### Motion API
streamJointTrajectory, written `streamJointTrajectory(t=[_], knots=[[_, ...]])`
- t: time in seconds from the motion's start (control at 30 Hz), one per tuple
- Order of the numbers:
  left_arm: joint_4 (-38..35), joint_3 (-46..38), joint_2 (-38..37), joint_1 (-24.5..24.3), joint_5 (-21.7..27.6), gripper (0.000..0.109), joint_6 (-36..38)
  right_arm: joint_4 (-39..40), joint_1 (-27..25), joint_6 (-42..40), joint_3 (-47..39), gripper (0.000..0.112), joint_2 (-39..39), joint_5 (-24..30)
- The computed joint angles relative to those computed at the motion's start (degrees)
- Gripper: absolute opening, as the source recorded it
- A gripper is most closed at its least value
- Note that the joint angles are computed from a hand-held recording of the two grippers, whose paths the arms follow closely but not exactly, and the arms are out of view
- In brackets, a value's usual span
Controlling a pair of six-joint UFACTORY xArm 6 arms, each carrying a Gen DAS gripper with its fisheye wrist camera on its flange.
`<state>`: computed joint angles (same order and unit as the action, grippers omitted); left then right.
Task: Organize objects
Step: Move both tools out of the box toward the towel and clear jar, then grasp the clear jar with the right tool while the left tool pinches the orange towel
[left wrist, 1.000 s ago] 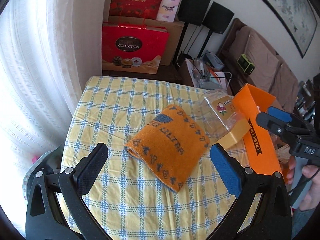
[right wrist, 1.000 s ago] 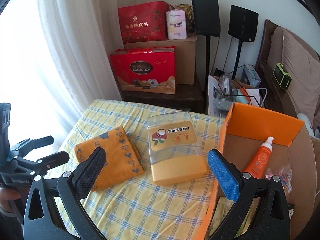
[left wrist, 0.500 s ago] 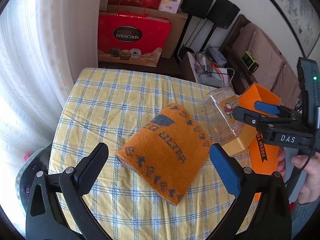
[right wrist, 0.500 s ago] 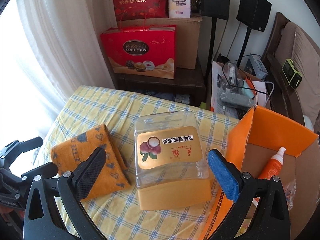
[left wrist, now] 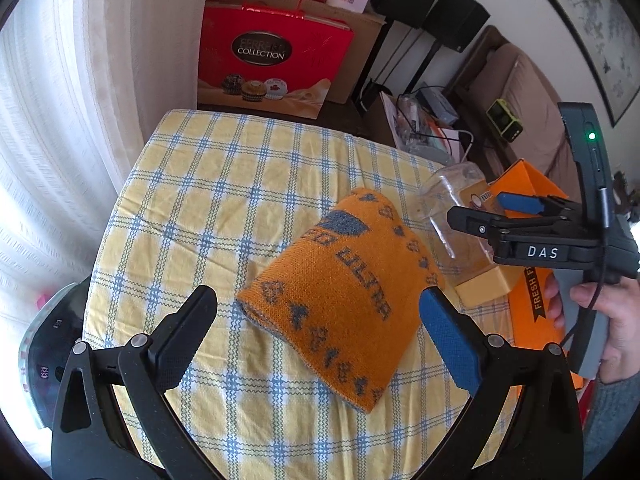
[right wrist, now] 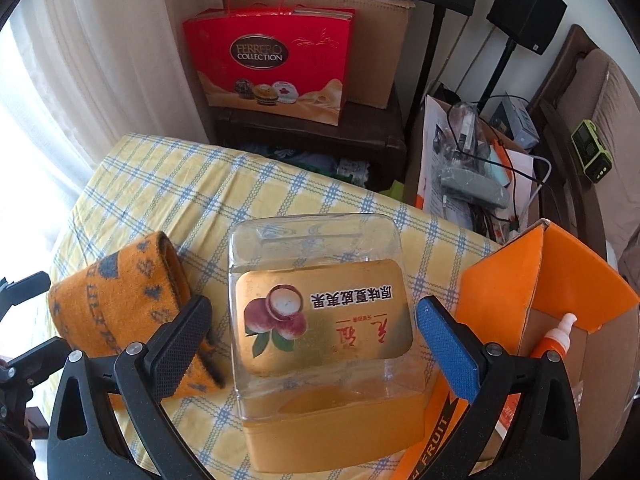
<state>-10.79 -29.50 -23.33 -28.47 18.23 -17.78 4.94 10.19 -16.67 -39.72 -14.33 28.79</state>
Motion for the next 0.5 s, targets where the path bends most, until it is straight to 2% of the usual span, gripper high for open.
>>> streamJointTrajectory(t=[0.13,0.23,0.3,0.37,0.5], knots=[[-1.2,-0.1,1.4,-0.6,-0.5,0.101,0.5,-6.5,1.1,3.4,-1.8,0.103,2.1,2.6],[-3.8,-0.4,2.5,-0.9,-1.0,0.101,1.8,-12.3,1.8,7.3,-2.0,0.103,3.1,2.6],[-3.0,-0.7,3.1,-0.9,-1.4,0.101,1.1,-14.3,1.9,8.8,-1.6,0.102,3.0,2.1],[-2.1,-1.1,3.7,-0.7,-1.6,0.101,0.6,-18.5,1.6,12.6,-1.0,0.092,2.4,1.2],[14.3,-1.4,2.4,0.8,-0.9,0.101,-9.5,-17.8,1.0,12.0,-0.1,0.091,1.7,-0.1]])
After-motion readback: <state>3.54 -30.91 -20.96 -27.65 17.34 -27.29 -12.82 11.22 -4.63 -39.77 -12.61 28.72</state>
